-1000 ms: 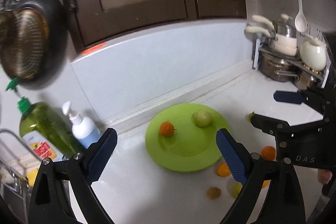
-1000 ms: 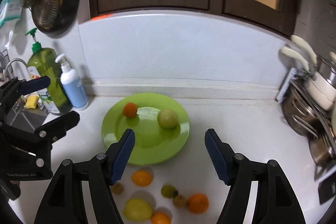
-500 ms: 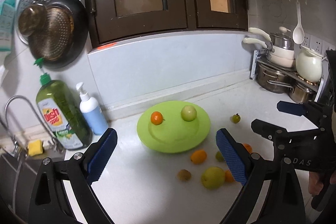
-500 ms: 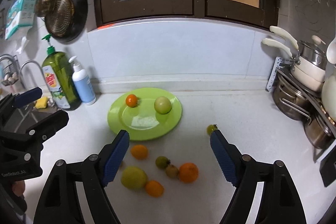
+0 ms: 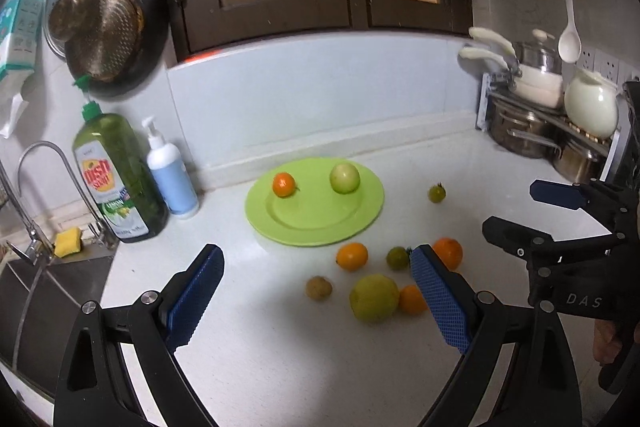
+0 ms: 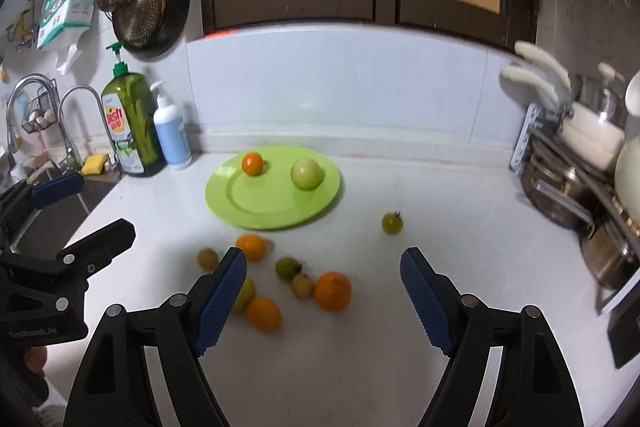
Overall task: Organize fruits
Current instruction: 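Lift both tools off the plate and move back toward the remaining fruit, then grasp the large orange with the right tool while the left tool grasps the large green pomelo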
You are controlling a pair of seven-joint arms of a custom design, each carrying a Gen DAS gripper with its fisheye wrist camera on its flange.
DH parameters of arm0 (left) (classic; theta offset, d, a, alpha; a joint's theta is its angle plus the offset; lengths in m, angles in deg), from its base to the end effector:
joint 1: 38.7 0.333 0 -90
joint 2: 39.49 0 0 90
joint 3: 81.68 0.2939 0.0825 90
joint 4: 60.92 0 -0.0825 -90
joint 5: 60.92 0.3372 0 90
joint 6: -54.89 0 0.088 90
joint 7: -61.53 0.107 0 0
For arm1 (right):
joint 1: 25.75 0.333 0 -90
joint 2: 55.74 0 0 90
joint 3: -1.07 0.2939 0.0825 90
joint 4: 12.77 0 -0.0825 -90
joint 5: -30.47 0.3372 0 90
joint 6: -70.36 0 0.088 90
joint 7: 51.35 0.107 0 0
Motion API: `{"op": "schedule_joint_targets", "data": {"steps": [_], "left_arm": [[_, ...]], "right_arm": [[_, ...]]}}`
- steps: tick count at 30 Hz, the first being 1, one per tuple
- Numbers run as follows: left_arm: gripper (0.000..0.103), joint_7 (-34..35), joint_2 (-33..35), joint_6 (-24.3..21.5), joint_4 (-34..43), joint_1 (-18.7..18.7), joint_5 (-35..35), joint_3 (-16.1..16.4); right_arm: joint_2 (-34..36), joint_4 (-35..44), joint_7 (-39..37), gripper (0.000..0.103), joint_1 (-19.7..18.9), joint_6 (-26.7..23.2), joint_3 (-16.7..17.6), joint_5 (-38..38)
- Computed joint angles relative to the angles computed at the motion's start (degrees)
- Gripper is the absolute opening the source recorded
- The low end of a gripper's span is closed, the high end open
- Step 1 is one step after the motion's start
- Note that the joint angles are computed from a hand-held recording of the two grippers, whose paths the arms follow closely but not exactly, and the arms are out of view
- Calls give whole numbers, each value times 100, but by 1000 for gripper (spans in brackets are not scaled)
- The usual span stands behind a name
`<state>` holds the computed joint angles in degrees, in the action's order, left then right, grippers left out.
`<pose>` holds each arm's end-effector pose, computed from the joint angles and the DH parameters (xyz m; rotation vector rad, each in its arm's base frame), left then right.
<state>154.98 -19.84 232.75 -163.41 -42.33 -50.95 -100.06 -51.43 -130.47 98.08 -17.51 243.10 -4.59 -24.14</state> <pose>0.5991 -0.2272 0.4949 -1.1628 2.0525 -1.0341 0.5527 0.0864 0.4849 -1.5879 1.7398 -0.8849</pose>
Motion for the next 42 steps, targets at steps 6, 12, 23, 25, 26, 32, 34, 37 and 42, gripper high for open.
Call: {"op": "schedule_joint_targets", "data": {"steps": [6, 12, 23, 25, 26, 32, 34, 37, 42], "left_arm": [[89, 635, 339, -448, 236, 297, -257, -488], [76, 801, 699, -1012, 647, -38, -431, -276], [64, 1255, 1304, -1882, 1489, -325, -685, -190], [62, 1285, 1383, -2009, 1609, -363, -740, -159], [62, 1312, 1419, -2070, 1659, -364, -782, -164], [61, 1415, 1553, -2269, 1847, -381, -965, -166], [61, 1468, 1621, -2341, 1946, -388, -1009, -169], [61, 1474, 1690, -2365, 2045, -428, -1031, -124], [60, 1590, 1865, -2499, 2314, -413, -1167, -186]], "right_arm": [[248, -101, -679, 80, -33, 98, 5, 757], [498, -53, -1072, 77, 195, 148, -303, 1153], [1003, 13, -3236, 60, -178, 158, 214, 3769], [1092, 78, -3510, 57, -190, 131, 255, 4093], [1127, 114, -3655, 55, -200, 109, 286, 4253], [1288, 296, -4250, 53, -61, 60, 216, 4925], [1337, 355, -4431, 53, 2, 26, 173, 5109], [1408, 439, -4656, 49, 120, -29, 79, 5369], [1494, 534, -4849, 47, 297, -61, -74, 5641]]}}
